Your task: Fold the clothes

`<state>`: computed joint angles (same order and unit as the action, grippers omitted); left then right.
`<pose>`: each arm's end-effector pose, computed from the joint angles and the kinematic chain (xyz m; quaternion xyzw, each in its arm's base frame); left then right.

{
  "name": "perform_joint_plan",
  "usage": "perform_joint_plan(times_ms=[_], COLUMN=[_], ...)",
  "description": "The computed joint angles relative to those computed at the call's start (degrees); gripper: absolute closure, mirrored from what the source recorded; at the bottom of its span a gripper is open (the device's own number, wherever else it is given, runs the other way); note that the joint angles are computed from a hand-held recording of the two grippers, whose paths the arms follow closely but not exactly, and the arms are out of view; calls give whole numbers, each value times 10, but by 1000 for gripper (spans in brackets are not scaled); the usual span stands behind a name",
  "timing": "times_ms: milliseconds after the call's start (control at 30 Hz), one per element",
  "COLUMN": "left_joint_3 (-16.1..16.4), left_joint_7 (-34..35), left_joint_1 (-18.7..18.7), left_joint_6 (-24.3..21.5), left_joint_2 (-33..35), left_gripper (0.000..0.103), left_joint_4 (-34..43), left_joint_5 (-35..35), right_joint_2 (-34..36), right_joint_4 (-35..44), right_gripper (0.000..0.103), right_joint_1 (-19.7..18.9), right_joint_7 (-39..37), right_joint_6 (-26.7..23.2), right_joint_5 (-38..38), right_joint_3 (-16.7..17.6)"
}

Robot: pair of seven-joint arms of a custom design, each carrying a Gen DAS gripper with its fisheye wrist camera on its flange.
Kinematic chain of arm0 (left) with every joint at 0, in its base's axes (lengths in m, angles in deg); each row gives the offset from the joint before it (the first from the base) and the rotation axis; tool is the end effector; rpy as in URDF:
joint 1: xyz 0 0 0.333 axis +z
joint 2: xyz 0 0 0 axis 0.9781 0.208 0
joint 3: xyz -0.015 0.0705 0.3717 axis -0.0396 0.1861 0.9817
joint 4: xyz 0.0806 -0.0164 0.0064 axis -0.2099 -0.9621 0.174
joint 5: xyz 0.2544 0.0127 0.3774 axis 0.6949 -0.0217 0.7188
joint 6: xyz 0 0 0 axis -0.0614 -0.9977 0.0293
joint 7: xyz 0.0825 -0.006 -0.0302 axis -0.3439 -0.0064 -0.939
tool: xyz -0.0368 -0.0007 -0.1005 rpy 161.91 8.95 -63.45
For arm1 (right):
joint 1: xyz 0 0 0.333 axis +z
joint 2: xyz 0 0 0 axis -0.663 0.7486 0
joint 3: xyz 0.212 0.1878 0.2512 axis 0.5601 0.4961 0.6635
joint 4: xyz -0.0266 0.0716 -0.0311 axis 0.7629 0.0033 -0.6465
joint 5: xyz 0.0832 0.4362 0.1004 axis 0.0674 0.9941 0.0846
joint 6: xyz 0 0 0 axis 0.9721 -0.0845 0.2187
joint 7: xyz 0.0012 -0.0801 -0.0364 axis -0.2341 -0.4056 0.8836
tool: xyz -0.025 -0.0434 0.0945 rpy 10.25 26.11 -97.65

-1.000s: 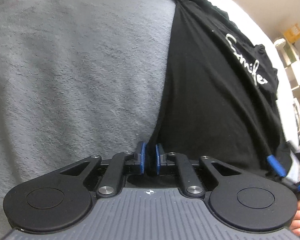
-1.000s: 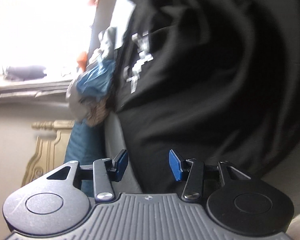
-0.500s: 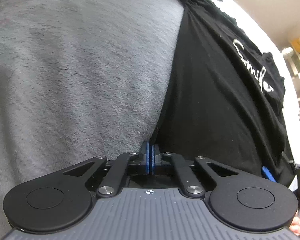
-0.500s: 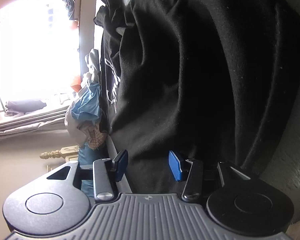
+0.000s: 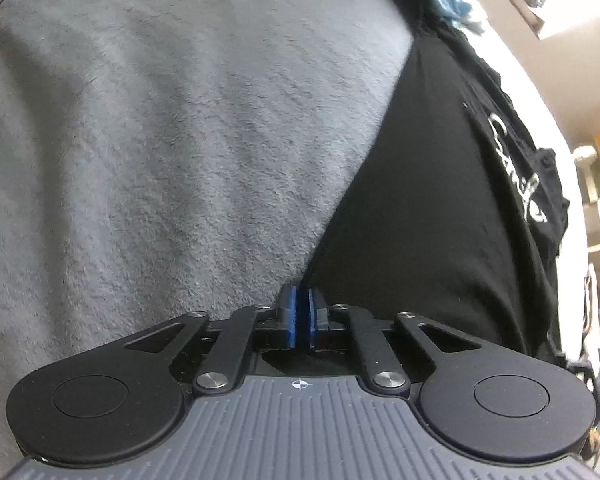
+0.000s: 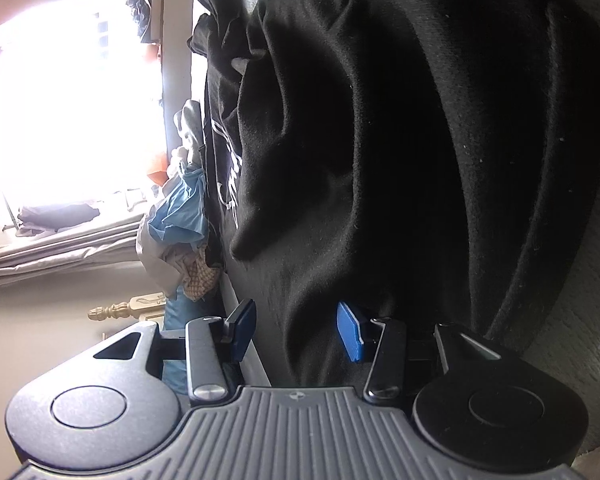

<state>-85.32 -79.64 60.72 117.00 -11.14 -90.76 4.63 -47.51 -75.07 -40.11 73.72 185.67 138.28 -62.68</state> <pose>0.3954 -0.3077 0.5189 -0.9403 0.2184 -0.2545 0.0589 0.5788 0.0429 0.4005 -0.4046 0.7112 0.3794 0.4319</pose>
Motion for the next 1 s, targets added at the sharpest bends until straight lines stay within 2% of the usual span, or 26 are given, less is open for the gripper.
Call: perform_joint_plan(times_ms=[100,200,233,300,367,500,667,833,900,1000], left_joint_3=[20,31,32,26,24,27,28,15,10,3], left_joint_7=[61,130,152,186,215,235,259,261,239,204], left_joint_1=[-17,-24,-25,-24,-25,-26,-24,-23,-22,-20], left_joint_6=[8,-16,-28,-65,-99,-127,-132,-154,-159,-187], left_joint_2=[5,20,25,39,50,57,65,72,61,47], left_gripper=[84,84,85,99,102,103,100,91,75,60], left_joint_4=[-2,15,23,47,69,84,82,98,95,97], left_joint_5=[-23,-39,-41,-37,-38,-66,-75,-45,-35,-20], right_joint_2=[0,0,0,-1,-2,-3,-5,-7,-6,-5], right_joint_4=[-1,-1,-2,-2,-3,-5,-6,-9,-8,-8], right_gripper=[55,55,55,55,55,55,55,55,55,55], right_joint_1=[1,1,2,2,3,3,3,1,-1,-4], right_joint_7=[2,3,3,3,3,4,5,6,6,6], right_joint_6=[2,3,3,4,4,6,7,7,3,-1], right_joint_5=[3,5,6,7,8,10,9,5,2,-1], right_joint_3=[1,1,1,1,1,1,0,-2,-4,-6])
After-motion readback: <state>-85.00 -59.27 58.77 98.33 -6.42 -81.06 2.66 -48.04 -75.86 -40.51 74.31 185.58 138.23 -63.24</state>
